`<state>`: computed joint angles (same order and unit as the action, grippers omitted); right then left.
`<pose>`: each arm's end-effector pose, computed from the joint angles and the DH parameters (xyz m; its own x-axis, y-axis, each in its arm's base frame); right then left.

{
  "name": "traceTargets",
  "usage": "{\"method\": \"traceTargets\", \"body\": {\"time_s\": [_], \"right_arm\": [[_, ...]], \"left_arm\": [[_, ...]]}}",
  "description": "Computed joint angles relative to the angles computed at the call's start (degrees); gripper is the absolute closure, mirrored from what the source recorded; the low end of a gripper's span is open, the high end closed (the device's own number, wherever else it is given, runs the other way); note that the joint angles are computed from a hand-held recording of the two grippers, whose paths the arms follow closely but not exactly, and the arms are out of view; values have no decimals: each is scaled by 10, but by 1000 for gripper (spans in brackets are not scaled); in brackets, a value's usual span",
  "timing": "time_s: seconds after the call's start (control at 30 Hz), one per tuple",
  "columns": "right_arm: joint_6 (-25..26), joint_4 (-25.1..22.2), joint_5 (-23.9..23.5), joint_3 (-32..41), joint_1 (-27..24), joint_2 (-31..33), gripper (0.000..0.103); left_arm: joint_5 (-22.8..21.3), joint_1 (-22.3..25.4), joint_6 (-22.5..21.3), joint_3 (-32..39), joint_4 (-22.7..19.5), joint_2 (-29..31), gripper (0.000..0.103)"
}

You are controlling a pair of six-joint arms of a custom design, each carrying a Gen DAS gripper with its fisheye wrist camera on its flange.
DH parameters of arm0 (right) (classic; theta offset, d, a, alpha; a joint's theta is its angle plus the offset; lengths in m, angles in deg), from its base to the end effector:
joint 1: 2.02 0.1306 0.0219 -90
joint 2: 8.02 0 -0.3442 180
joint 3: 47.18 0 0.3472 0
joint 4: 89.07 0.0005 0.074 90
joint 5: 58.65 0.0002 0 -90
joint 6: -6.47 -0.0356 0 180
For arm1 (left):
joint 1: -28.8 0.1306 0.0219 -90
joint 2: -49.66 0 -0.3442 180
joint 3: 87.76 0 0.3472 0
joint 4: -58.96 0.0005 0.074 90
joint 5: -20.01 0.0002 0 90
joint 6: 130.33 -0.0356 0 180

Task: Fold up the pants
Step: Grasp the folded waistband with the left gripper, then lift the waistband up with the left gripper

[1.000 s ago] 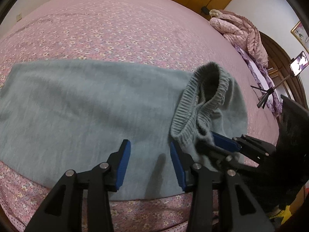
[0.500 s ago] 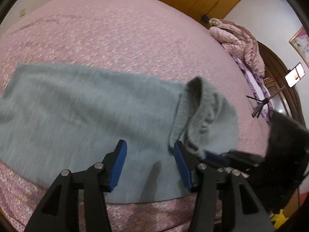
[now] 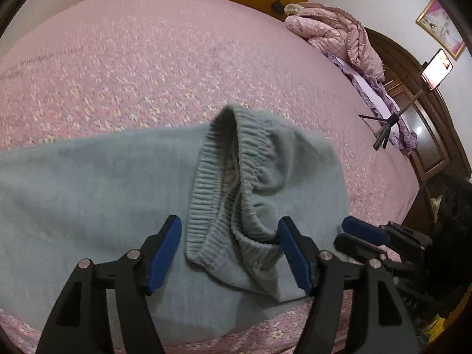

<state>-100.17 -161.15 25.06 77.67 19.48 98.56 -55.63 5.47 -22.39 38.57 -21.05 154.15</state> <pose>0.4772 0.1916 0.4809 -0.8410 -0.0254 -0.5404 -0.1917 0.9481 0.2538 0.4438 -0.2016 0.5007 -0.8974 0.0621 -0.4369 0.2390 0.9007 -0.3629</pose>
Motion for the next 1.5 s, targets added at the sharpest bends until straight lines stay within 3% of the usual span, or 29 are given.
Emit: {"method": "traceTargets", "body": {"time_s": [0.3,0.53,0.73,0.97,1.13,1.2,1.37,1.5], "right_arm": [[-10,24,-16,-47,-16,-24,71],[-20,32,-10,-58,-10,-24,71],[-26,36,-16,-60,-13,-23,71],[-35,43,-22,-70,-20,-27,71],[-35,38,-19,-68,-20,-23,71],[-35,33,-17,-62,-20,-21,71],[-38,31,-15,-58,-20,-19,71],[-41,26,-10,-55,-20,-21,71]], "left_arm": [[5,-1,9,16,-10,8,29],[-24,-17,10,21,-10,21,22],[-61,-34,-2,33,-15,30,22],[-142,-69,-28,31,-11,35,27],[-149,-70,-36,12,4,27,27],[-151,-68,-38,0,15,21,32],[-143,-65,-28,-1,14,14,63],[-133,-69,-36,0,11,10,69]]}}
